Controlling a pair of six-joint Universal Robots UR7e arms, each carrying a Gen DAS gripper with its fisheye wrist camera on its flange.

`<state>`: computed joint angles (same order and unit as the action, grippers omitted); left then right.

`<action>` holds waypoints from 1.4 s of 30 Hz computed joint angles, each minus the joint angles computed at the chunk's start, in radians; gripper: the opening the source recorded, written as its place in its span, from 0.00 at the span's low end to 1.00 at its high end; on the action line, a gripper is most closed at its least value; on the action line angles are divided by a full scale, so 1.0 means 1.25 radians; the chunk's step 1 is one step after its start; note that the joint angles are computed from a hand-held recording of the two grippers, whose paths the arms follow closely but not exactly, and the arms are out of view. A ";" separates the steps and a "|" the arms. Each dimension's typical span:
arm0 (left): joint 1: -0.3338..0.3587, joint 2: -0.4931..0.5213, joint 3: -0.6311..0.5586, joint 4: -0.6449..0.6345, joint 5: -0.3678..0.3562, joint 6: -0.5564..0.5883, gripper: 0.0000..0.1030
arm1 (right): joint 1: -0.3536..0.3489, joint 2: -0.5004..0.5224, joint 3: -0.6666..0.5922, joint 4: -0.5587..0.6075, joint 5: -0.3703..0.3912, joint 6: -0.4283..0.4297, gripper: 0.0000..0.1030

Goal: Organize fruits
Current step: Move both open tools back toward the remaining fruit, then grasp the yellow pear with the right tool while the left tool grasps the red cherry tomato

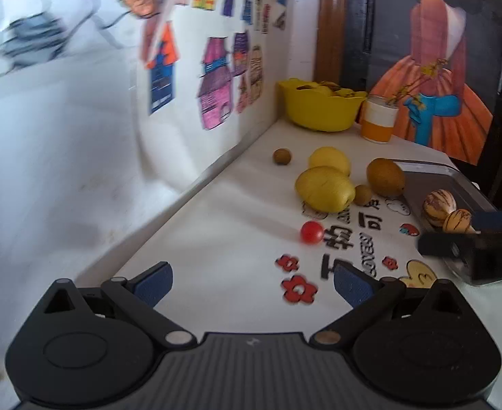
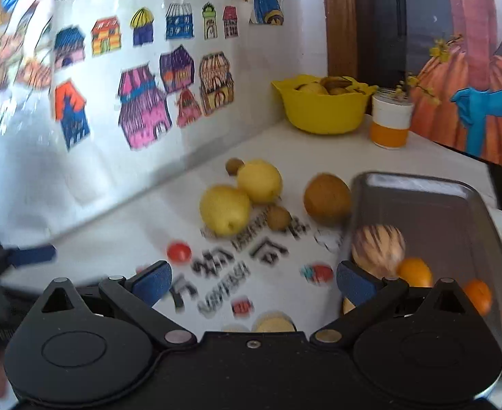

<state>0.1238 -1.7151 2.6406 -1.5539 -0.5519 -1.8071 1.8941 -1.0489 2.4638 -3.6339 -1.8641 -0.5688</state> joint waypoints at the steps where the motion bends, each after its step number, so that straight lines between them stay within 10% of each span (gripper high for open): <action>1: 0.014 0.008 0.000 -0.030 0.015 0.031 1.00 | -0.001 -0.001 -0.018 0.027 0.012 0.007 0.99; 8: 0.120 0.111 -0.001 -0.310 0.082 0.272 1.00 | -0.028 0.044 -0.142 0.182 0.107 0.017 0.99; 20: 0.219 0.238 0.007 -0.692 0.094 0.550 0.87 | -0.023 0.150 -0.249 0.256 0.084 -0.043 0.79; 42: 0.300 0.285 -0.013 -0.851 0.071 0.683 0.43 | -0.022 0.208 -0.279 0.235 0.049 -0.038 0.55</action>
<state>0.4989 -1.3590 2.6237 -2.6176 -0.4635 -0.9539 1.8664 -0.7891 2.1156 -3.3401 -1.8026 -0.6157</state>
